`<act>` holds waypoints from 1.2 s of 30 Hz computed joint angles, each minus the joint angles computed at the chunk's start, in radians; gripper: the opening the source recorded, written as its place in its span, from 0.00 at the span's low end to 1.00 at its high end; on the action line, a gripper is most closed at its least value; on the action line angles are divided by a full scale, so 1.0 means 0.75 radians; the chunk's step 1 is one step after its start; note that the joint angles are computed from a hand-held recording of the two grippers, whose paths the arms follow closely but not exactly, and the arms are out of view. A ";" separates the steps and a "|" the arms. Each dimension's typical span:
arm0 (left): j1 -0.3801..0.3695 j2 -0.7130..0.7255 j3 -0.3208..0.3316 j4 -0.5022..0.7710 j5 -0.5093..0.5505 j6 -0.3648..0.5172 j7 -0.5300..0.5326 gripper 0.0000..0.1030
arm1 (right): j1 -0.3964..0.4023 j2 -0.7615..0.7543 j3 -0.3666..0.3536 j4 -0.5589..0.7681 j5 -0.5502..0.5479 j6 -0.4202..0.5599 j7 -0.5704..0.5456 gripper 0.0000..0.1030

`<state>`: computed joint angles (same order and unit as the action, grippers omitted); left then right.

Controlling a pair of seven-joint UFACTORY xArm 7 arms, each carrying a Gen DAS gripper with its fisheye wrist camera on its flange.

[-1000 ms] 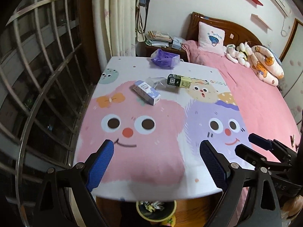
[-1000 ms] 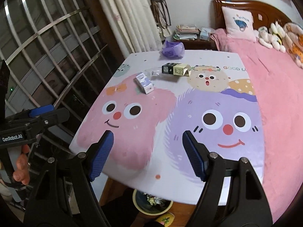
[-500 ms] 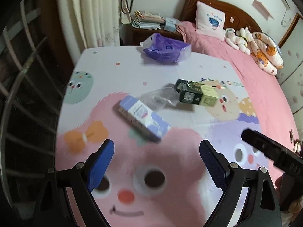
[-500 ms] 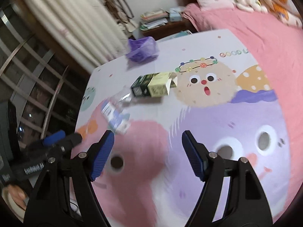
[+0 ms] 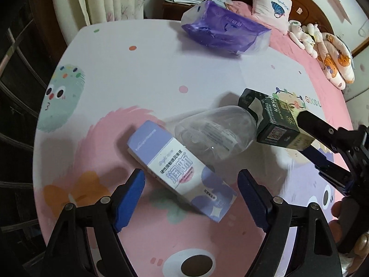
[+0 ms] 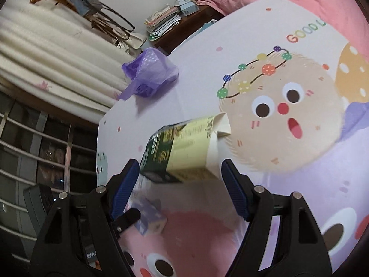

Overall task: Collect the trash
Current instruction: 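Grasp the lavender-white box with the left tool while the right tool grasps the green-cream box, then carry the lavender-white box and green-cream box down toward the bin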

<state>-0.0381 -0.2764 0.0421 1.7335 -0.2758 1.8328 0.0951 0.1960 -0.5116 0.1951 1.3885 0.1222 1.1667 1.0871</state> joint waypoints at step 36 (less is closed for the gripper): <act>-0.056 -0.234 0.071 0.306 0.038 0.400 0.067 0.33 | 0.033 -0.342 0.091 0.211 0.044 0.333 -0.045 0.24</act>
